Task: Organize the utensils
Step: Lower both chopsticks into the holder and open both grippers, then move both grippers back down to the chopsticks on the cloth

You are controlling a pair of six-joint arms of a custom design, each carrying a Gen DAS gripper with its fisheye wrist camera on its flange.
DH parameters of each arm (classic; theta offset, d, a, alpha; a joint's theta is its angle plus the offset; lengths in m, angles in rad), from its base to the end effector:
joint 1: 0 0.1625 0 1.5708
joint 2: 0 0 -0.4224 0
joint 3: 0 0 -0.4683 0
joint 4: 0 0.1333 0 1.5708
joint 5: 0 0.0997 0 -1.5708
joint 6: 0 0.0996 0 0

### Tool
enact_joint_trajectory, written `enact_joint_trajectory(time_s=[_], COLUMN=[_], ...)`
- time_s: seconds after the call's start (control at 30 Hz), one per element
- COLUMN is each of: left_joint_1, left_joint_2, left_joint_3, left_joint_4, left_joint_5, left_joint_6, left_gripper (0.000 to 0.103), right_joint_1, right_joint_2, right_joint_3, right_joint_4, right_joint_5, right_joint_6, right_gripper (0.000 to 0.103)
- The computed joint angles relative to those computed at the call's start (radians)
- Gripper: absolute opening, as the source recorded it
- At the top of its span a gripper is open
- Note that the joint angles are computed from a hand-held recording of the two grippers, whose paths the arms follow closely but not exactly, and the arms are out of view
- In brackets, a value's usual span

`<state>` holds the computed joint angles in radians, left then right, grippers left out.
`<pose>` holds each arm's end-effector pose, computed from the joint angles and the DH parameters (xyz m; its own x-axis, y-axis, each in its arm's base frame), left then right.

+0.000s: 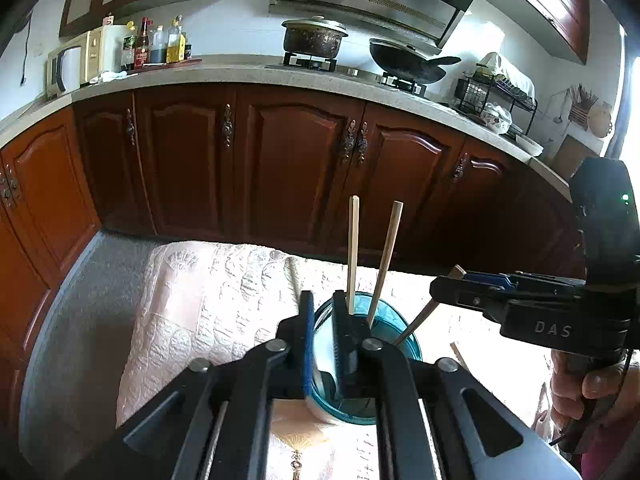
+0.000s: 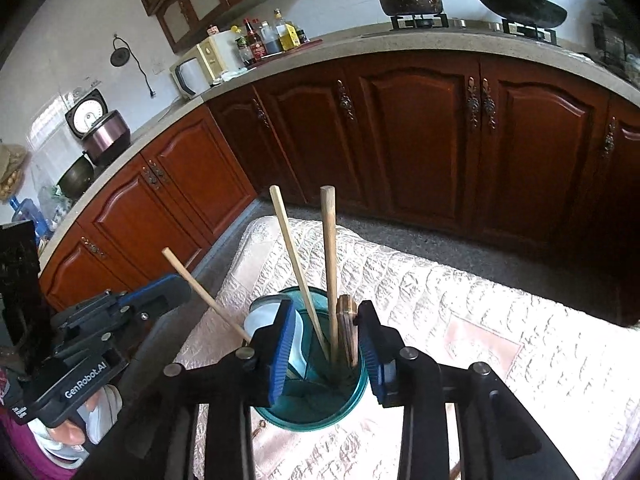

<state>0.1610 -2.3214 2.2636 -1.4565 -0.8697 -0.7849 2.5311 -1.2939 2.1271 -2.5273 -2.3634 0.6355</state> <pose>-0.2394 -0.2390 0.4168 -0.7577 0.4246 -0.4955 0.6360 0.6504 -0.4152 0.4765 -0.2573 0.1651 -0.8643 -0.0848 0.4958 -0.3729 0.7695 -0.5185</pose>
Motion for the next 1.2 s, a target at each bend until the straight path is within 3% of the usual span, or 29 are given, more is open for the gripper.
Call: enact_joint_trajectory(time_s=[0.1,0.2,0.37,0.5,0.77,1.2], left_joint_1=[-0.01,-0.023,-0.044,-0.082,-0.139,-0.205], left_joint_2=[-0.01,-0.015,-0.029,-0.055,-0.085,-0.113], left_joint_3=[-0.001,-0.005,-0.015,-0.027,-0.027,-0.008], left_joint_4=[0.006,0.023,0.057,0.106,0.204,0.296], left_joint_5=[0.002,0.007,0.01,0.024,0.019,-0.03], left_joint_6=[-0.011,-0.028,-0.061,-0.11,-0.202,-0.293], left_gripper=[0.038,0.04,0.041,0.052,0.054,0.058], right_joint_1=[0.011,0.024,0.045,0.075,0.118,0.145], right_joint_2=[-0.01,-0.007,-0.02,-0.049,-0.106,-0.15], right_joint_3=[0.006,0.005,0.004,0.017,0.055,0.11], right_joint_4=[0.0,-0.013,0.018,0.036,0.173,0.301], right_joint_5=[0.003,-0.008,-0.023,-0.039,-0.072,-0.043], right_joint_6=[0.018,0.009,0.05,0.091,0.226,0.372], right_gripper=[0.042,0.048,0.048,0.051,0.052,0.052])
